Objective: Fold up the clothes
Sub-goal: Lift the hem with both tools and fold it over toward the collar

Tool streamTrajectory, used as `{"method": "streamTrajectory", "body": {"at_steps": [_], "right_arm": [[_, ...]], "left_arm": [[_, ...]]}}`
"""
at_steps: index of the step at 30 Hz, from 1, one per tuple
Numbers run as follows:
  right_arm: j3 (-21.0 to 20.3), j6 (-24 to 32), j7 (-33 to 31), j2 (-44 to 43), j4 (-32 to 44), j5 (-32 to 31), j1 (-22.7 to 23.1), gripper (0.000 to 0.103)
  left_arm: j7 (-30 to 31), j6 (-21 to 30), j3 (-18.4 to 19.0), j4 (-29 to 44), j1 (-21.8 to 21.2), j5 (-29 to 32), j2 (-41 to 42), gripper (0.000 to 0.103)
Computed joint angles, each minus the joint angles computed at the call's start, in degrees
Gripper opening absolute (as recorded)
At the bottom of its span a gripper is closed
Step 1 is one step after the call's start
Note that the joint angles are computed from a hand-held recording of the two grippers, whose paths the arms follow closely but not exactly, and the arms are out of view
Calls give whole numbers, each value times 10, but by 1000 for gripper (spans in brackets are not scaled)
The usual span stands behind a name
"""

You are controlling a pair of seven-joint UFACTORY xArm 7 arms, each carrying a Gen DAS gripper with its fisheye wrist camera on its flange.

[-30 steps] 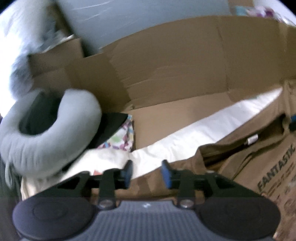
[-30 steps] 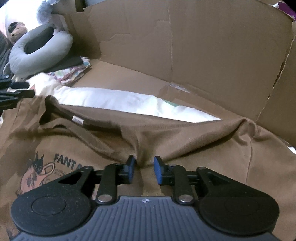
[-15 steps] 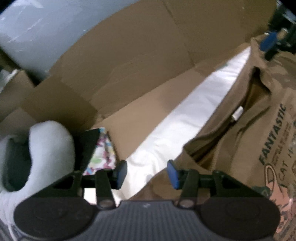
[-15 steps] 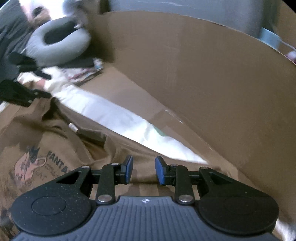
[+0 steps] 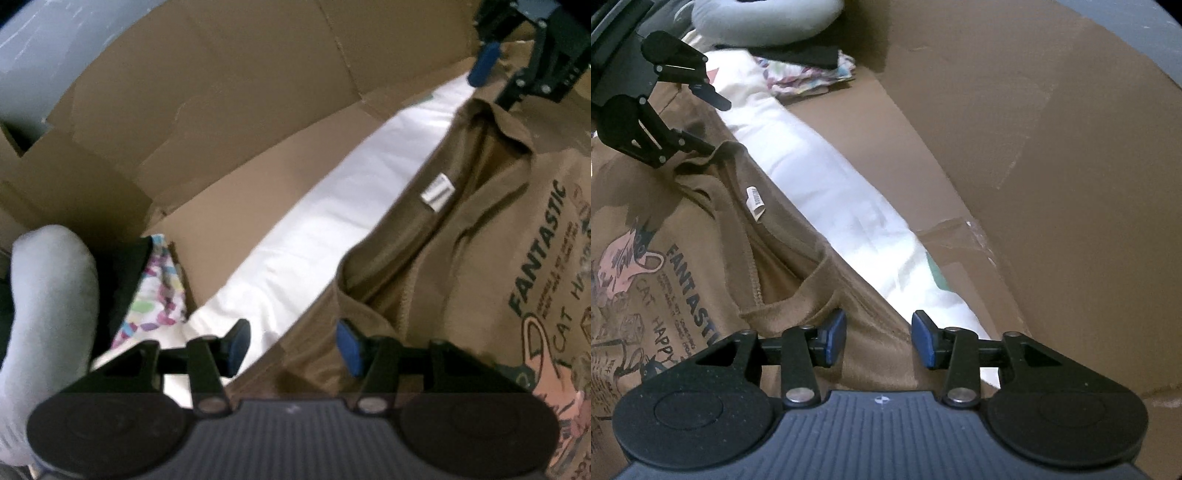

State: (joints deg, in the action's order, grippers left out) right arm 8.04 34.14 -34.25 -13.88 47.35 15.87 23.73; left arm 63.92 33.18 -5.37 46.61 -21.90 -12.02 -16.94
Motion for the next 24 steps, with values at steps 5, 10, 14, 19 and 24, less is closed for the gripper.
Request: {"method": "streamTrajectory", "body": {"at_steps": [5,10,14,19,24], "right_arm": [[4,16,-35,18,12,-3,7,47],[6,-8,-71,8,-11,0,15,45],[-9,-21,-118,-6,-27,35,27,38],[-8,-12,-137,-4,-25,34,24,36],[1,-6,-131,5,-13,21,21,36]], "left_arm": [[44,-5,13,-19,-7,-15,-11,54],[118,-28,26,-44,-24,-36,-30,41],[185,-45,35,-72,-40,-39,-50,22],[164,-36,21,-67,-28,-23,-43,19],[125,-22,6,-52,-17,-1,-27,19]]}}
